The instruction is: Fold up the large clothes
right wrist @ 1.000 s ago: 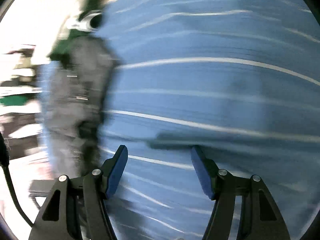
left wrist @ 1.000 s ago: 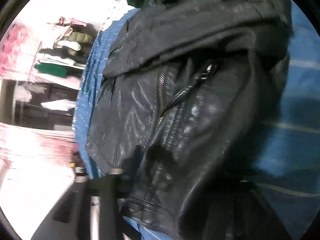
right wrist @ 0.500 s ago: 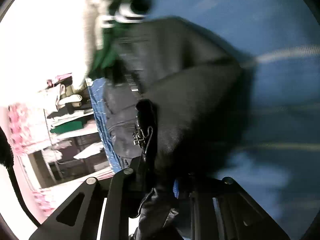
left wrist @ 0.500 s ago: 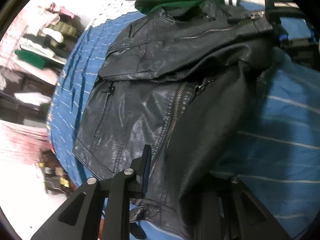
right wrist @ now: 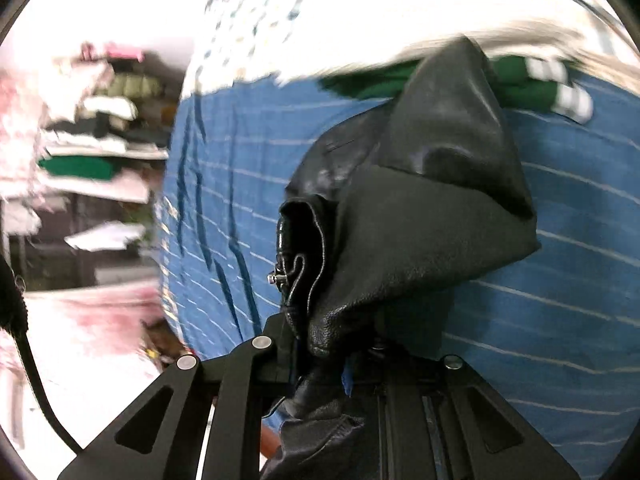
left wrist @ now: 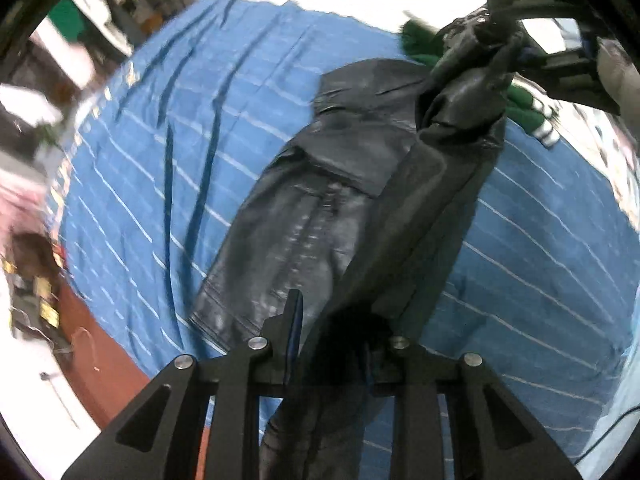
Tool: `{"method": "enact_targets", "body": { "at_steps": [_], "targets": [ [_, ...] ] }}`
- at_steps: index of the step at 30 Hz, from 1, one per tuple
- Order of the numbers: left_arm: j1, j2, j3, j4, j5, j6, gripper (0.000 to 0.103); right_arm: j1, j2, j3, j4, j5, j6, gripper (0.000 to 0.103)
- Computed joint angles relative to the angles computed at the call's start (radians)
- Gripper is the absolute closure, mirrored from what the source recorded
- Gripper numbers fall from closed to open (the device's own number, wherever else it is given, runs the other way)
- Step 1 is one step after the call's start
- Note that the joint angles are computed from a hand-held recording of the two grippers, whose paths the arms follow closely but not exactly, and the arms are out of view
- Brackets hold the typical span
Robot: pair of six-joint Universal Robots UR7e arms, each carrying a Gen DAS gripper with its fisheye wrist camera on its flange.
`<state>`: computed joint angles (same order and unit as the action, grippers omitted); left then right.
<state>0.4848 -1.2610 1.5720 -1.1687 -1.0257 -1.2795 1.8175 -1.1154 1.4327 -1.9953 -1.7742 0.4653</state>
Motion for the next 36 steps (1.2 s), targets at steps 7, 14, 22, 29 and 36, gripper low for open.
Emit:
{"method": "enact_targets", "body": {
  "at_steps": [7, 14, 22, 29, 36],
  "targets": [
    [0.175, -0.203, 0.161, -0.207, -0.089, 0.048, 0.074, 0.059, 0.348, -0.292, 0.223, -0.108, 0.063, 0.085],
    [0.17, -0.285, 0.143, -0.08, -0.02, -0.084, 0.02, 0.043, 0.493, -0.422, 0.285, -0.018, -0.018, 0.048],
    [0.209, -0.195, 0.19, -0.18, 0.029, -0.066, 0.016, -0.024, 0.214, -0.203, 0.094, -0.006, -0.151, 0.044],
    [0.256, -0.119, 0.262, -0.2, 0.059, -0.027, 0.005, -0.232, 0.064, -0.041, 0.022, -0.027, -0.295, 0.041],
    [0.278, -0.142, 0.269, -0.205, 0.045, 0.002, 0.001, -0.374, 0.122, 0.065, -0.259, 0.31, -0.373, 0.033]
  ]
}}
